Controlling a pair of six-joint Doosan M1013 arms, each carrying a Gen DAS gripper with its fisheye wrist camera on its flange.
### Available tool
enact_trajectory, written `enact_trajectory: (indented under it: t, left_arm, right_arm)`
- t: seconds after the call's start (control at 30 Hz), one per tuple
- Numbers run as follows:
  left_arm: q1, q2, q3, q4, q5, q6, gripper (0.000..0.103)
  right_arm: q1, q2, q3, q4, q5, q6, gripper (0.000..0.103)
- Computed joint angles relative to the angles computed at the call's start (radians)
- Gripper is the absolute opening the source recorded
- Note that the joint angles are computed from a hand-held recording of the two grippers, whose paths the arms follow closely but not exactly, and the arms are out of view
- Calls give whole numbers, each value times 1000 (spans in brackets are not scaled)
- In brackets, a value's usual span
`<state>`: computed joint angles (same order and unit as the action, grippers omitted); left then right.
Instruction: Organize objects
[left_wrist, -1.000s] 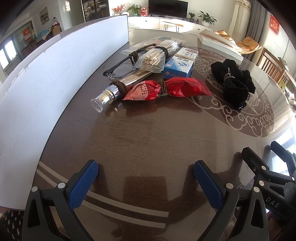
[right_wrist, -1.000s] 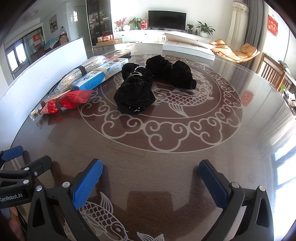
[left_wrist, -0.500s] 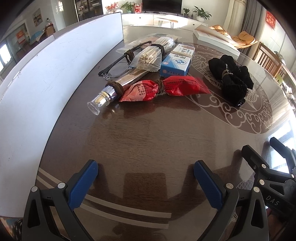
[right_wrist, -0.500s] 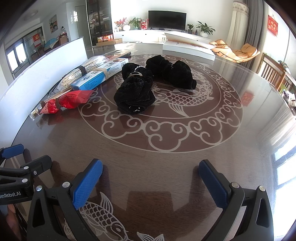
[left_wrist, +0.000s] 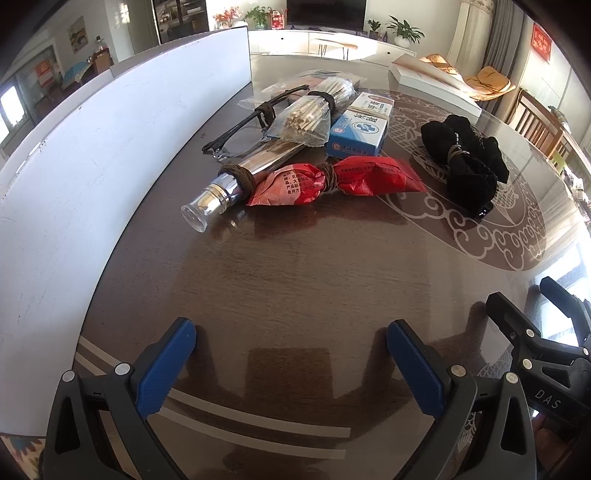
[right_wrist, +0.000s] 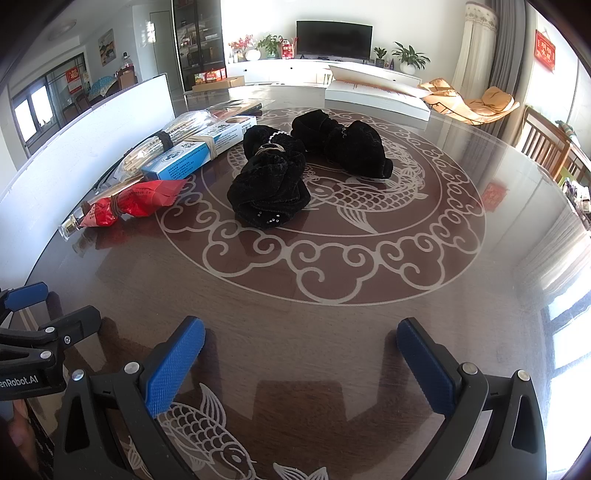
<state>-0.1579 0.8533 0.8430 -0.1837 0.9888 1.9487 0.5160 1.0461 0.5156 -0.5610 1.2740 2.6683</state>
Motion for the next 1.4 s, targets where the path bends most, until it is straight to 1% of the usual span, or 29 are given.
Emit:
enact_trajectory:
  t: [0.1, 0.33, 0.6, 0.7, 0.87, 1.0, 1.1, 1.27, 1.33, 1.4]
  left_arm:
    - [-2, -6, 13, 20, -20, -47, 103]
    - [-2, -11, 27, 12, -48, -38, 103]
    - [-5, -15, 36, 33, -59, -87, 103]
    - [3, -12, 28, -9, -48, -92, 103]
    - [32, -9, 20, -147, -28, -81, 103]
    - [44, -7, 18, -205, -27, -89, 103]
    - [47, -7, 20, -218, -34, -103, 103]
    - [45, -13, 30, -182, -62, -132, 103]
    - [42, -20, 44, -166, -89, -138, 103]
    - [42, -30, 59, -160, -116, -134, 103]
  right_arm:
    - [0, 0, 0, 0, 0, 0, 103]
    - [0, 0, 0, 0, 0, 0, 103]
    - [0, 1, -1, -2, 1, 0, 103]
    - [0, 1, -1, -2, 0, 0, 103]
    - [0, 0, 1, -3, -1, 0, 103]
    - [0, 0, 2, -3, -2, 1, 103]
    - [0, 0, 2, -3, -2, 1, 103]
    - [0, 1, 1, -2, -2, -2, 103]
    - [-3, -3, 7, 10, -15, -14, 103]
    - [-19, -20, 27, 83, -62, -102, 103]
